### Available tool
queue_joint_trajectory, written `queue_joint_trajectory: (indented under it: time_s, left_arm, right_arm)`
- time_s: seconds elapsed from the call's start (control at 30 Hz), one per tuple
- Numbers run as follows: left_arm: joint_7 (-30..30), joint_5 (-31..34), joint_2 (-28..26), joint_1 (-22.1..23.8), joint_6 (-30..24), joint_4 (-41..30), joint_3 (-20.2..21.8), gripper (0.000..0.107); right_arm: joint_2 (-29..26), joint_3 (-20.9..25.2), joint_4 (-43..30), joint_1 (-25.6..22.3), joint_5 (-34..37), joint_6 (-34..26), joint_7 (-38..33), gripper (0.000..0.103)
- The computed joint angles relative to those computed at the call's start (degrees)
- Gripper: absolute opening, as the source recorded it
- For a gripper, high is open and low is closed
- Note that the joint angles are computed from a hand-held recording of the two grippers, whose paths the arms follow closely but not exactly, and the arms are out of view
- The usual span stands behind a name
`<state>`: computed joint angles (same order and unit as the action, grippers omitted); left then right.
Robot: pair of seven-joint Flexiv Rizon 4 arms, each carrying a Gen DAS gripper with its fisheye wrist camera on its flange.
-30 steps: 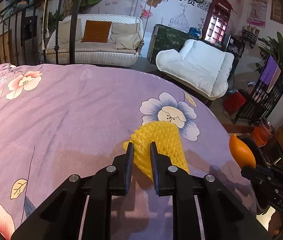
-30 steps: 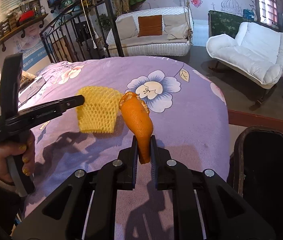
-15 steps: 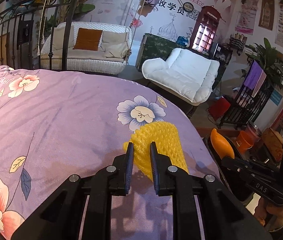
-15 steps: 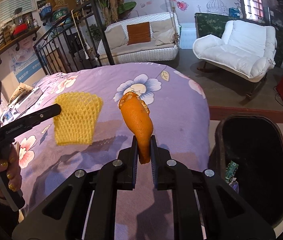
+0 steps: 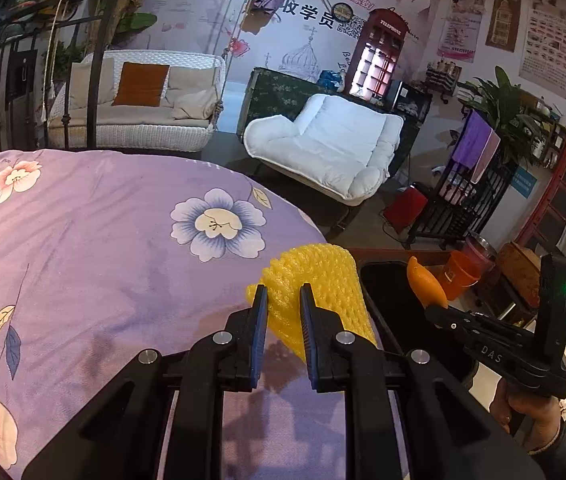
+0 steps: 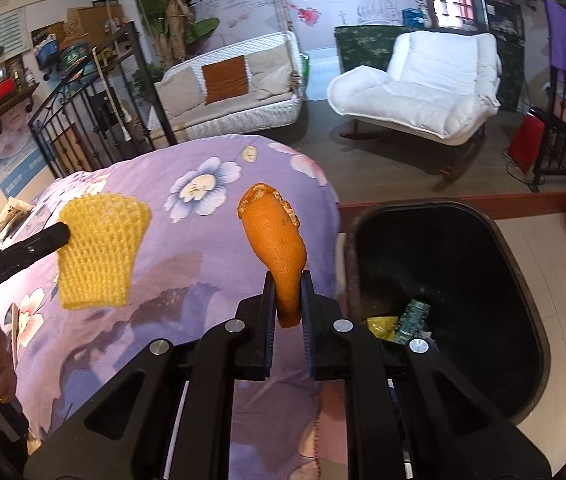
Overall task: Collect trash
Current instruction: 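Drop the orange item into the bin with the right tool while the left tool carries the mesh, then lower the yellow mesh sleeve into the black bin and open the left tool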
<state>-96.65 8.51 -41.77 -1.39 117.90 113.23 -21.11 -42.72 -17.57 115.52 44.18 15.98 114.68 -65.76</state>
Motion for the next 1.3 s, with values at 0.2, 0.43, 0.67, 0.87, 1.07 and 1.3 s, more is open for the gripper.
queue_joint_trajectory:
  time_s: [0.2, 0.43, 0.67, 0.87, 1.07, 1.3]
  left_arm:
    - [1.0, 0.5, -0.9, -1.4, -0.8, -1.3, -1.0, 0.017]
    - [2.4, 0.8, -2.1, -2.0, -2.6, -2.9, -2.9, 0.017]
    - [4.6, 0.5, -3.1, -2.9, -4.3, -4.3, -4.1, 0.017]
    - [6.8, -0.3, -3.6, -3.8, -5.9, -5.2, -4.7, 0.017]
    - [9.1, -1.2, -4.6, -4.0, -7.9, -6.7, -6.1, 0.017]
    - [12.5, -2.3, -6.7, -4.1, -10.8, -9.7, -8.9, 0.017]
  right_arm:
    - [-0.7, -0.9, 1.3, -1.2, 1.7, -1.1, 2.4, 0.013]
    - [-2.8, -3.0, 1.2, -2.1, 0.7, -5.8, 8.4, 0.013]
    - [-5.3, -1.9, 0.4, -5.1, -3.7, -7.6, 13.9, 0.013]
    - [-6.1, -1.4, 0.4, -6.3, -5.7, -8.5, 17.7, 0.032]
    - [-5.5, -4.6, 3.4, -2.6, -4.3, -5.9, 19.0, 0.046]
    - [-4.4, -8.5, 7.0, 1.8, 0.6, -2.6, 18.1, 0.063]
